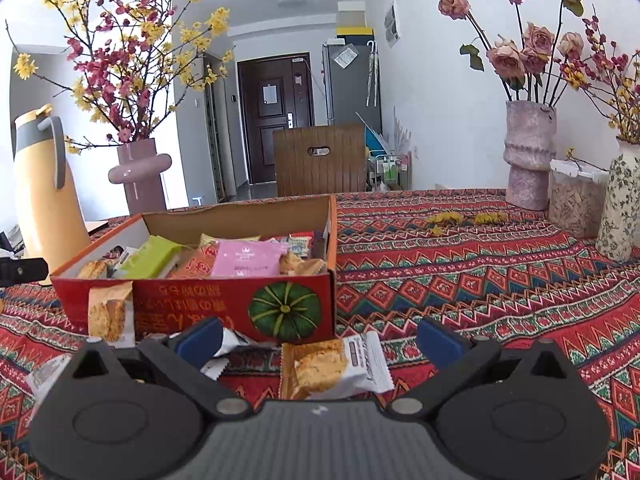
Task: Organize snacks
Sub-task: 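Move both tools back over the remaining snack heap, then lower the right tool onto a pumpkin-seed crisp packet and close it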
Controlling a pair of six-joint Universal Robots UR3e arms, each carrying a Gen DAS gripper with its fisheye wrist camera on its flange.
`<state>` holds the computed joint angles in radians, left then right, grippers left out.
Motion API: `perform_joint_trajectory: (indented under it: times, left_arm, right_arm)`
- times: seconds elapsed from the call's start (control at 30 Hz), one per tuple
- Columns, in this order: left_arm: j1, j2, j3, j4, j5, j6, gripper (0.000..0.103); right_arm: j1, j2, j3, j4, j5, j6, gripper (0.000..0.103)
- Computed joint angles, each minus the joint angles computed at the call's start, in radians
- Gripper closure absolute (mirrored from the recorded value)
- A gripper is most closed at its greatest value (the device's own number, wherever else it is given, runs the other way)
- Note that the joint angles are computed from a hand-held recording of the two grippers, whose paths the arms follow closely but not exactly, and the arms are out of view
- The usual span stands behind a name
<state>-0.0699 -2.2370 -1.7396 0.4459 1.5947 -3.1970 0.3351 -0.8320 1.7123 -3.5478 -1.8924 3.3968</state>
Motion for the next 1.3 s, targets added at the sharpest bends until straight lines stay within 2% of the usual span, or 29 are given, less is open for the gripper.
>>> perform_joint_trajectory:
  times: [0.13,0.8,0.9,1.13,1.23,1.3]
  left_arm:
    - [-0.007,-0.032,0.016,-0.001,0.025,0.003,0.000]
    - [0.022,-0.027,-0.002,0.004,-0.022,-0.025,0.000]
    - [0.024,-0.028,0.000,-0.002,-0.024,-0.026,0.000]
    - [0.025,-0.027,0.000,-0.006,-0.026,-0.027,0.000]
    - [0.026,-0.027,0.000,-0.008,-0.028,-0.028,0.000]
    - [0.027,-0.027,0.002,-0.012,-0.030,-0.029,0.000]
  right_arm:
    - [-0.002,0.000,0.012,0.005,-0.003,0.008,0.000]
    - [0.009,0.020,-0.059,0.105,-0.003,0.003,0.000]
    - [0.009,0.031,-0.102,0.166,-0.015,-0.017,0.000]
    - [-0.022,0.079,-0.285,0.439,-0.002,-0.095,0.000]
    - [-0.034,0.110,-0.344,0.491,0.007,-0.103,0.000]
    - [-0.042,0.117,-0.358,0.510,0.023,-0.093,0.011]
